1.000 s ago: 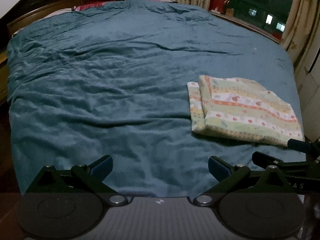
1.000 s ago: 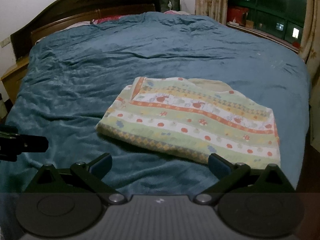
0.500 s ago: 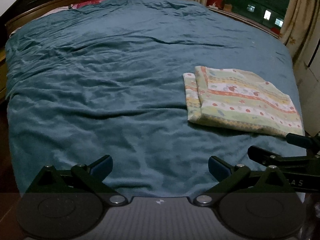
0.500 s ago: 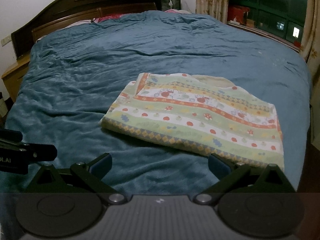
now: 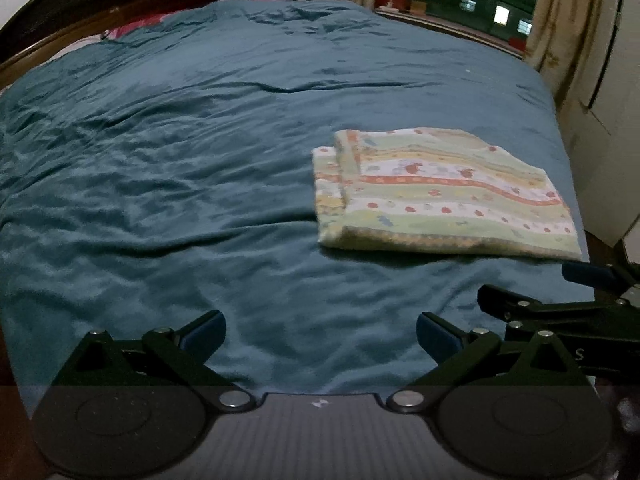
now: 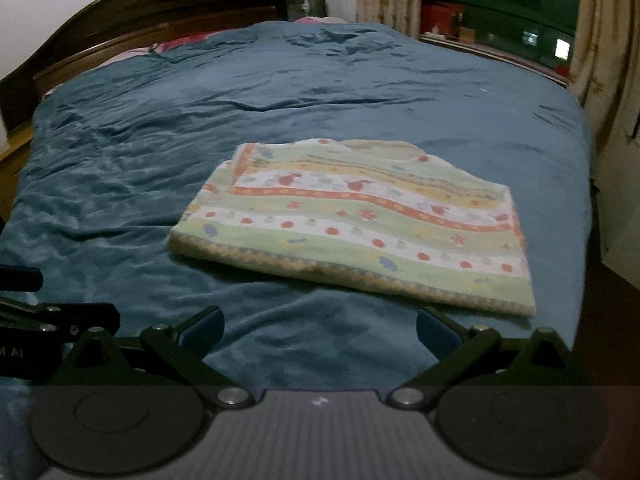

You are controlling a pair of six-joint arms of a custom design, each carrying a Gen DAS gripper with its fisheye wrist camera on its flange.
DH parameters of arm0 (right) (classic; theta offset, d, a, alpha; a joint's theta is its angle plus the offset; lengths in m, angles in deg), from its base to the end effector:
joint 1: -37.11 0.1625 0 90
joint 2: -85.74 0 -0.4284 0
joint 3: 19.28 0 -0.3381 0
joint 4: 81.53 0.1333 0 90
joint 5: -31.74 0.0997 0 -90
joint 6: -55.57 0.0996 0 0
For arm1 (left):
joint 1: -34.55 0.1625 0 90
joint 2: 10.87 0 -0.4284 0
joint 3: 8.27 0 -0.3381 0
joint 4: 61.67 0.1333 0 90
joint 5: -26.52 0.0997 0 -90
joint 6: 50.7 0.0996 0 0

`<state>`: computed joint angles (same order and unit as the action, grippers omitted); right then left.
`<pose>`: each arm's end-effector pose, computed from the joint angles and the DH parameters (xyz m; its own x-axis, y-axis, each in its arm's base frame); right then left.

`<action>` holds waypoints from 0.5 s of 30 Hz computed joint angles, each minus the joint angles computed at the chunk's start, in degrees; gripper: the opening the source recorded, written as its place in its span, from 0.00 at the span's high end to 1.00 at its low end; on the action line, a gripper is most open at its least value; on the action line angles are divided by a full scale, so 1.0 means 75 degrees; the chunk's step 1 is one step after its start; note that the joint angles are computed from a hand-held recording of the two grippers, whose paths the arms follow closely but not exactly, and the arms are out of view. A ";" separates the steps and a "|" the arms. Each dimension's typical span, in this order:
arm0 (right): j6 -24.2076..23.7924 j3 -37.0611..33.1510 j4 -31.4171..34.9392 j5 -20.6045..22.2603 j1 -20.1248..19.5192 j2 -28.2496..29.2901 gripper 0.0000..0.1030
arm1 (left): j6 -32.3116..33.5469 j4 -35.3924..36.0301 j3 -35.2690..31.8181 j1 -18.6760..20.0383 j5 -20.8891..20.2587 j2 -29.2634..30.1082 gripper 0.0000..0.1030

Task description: Fold clothes

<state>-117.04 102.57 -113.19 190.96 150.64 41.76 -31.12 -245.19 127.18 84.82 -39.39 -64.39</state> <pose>0.1693 -0.2882 0.0349 -0.6158 0.5329 0.5803 -0.2107 0.5983 -0.7731 -0.1335 -0.4327 0.1032 -0.5010 0.7428 -0.4441 0.8428 0.5354 -0.0553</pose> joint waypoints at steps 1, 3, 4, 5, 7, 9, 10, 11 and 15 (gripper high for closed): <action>0.0069 0.0023 0.0004 0.0048 0.0010 -0.0002 0.00 | 0.0017 -0.0019 0.0011 -0.0030 -0.0010 0.0015 0.00; 0.0239 0.0065 0.0050 0.0137 0.0029 -0.0008 0.00 | 0.0032 -0.0049 0.0030 -0.0087 -0.0036 0.0046 0.00; 0.0317 0.0082 0.0075 0.0179 0.0037 -0.0011 0.00 | 0.0033 -0.0053 0.0034 -0.0108 -0.0055 0.0060 0.00; 0.0368 0.0095 0.0084 0.0218 0.0044 -0.0016 0.00 | 0.0039 -0.0056 0.0039 -0.0128 -0.0075 0.0072 0.00; 0.0471 0.0122 0.0102 0.0297 0.0055 -0.0026 0.00 | 0.0059 -0.0039 0.0045 -0.0168 -0.0120 0.0089 0.00; 0.0576 0.0148 0.0124 0.0375 0.0065 -0.0035 0.00 | 0.0077 -0.0097 0.0071 -0.0218 -0.0129 0.0124 0.00; 0.0612 0.0158 0.0131 0.0412 0.0072 -0.0039 0.00 | 0.0088 -0.0126 0.0081 -0.0240 -0.0140 0.0145 0.00; 0.0631 0.0162 0.0136 0.0449 0.0077 -0.0041 0.00 | 0.0089 -0.0127 0.0081 -0.0259 -0.0154 0.0165 0.00; 0.0765 0.0176 0.0202 0.0483 0.0065 -0.0051 0.00 | 0.0133 -0.0127 0.0100 -0.0330 -0.0223 0.0228 0.00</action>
<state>-111.31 103.89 -111.67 194.58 151.13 41.37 -30.12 -246.14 127.92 82.34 -41.06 -62.68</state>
